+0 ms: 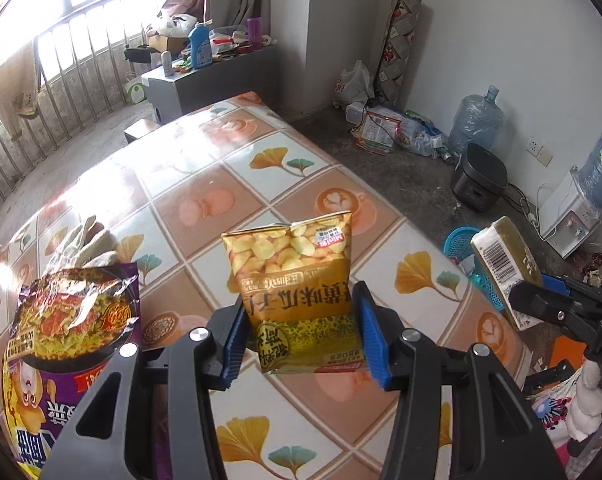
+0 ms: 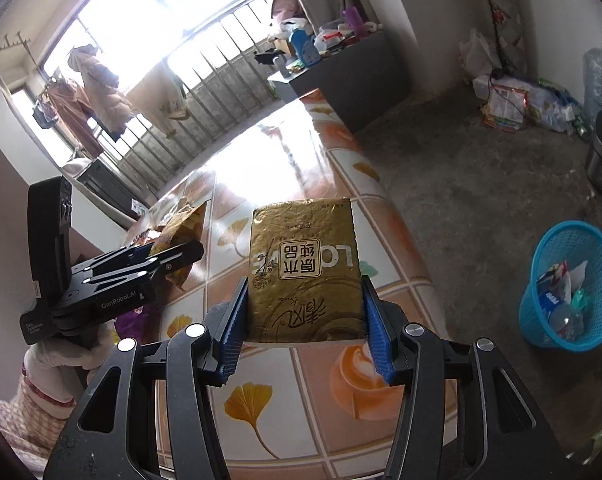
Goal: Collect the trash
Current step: 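Carry the peanut bag and gold package over the blue wastebasket, then open both tools to drop the peanut bag and gold package into the wastebasket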
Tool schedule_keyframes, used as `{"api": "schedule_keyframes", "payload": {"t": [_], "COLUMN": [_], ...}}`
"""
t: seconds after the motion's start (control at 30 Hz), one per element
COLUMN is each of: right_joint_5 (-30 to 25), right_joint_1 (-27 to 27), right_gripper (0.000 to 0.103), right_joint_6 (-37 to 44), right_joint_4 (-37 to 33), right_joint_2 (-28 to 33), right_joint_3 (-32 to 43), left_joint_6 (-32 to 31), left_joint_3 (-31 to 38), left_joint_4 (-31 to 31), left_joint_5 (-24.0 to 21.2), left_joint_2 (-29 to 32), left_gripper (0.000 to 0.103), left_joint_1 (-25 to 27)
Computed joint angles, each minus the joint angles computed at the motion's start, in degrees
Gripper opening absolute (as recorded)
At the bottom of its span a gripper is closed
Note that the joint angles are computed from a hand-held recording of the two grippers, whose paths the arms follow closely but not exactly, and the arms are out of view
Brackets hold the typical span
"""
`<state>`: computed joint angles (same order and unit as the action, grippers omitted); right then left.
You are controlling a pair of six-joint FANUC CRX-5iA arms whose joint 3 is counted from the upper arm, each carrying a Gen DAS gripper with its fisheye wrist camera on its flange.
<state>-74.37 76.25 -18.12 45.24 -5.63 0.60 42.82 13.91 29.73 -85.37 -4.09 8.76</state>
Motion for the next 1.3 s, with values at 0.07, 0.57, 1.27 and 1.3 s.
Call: {"api": "schedule_keyframes", "payload": {"t": [0.07, 0.57, 1.27, 1.3], "right_joint_5": [-3.13, -28.32, -35.17, -35.73], "right_joint_1": [0.94, 9.16, 8.29, 7.87], "right_gripper": [0.049, 0.050, 0.067, 0.068], "right_joint_6": [-3.83, -38.61, -47.82, -46.27], "right_joint_4": [2.44, -0.47, -7.71, -7.18], "right_joint_2": [-1.71, -16.86, -21.38, -19.92], "right_joint_3": [-1.56, -18.75, -25.71, -24.27], "left_joint_6": [0.61, 12.87, 13.08, 12.14], "left_joint_3": [2.02, 22.46, 14.48, 13.82], "left_joint_4": [1.14, 2.87, 6.95, 7.79], "left_joint_5": [-1.05, -9.88, 0.98, 1.32], "left_joint_2": [1.25, 20.81, 21.67, 20.91], "left_gripper": [0.048, 0.048, 0.082, 0.082], "left_joint_1": [-2.09, -29.82, -40.01, -39.36]}}
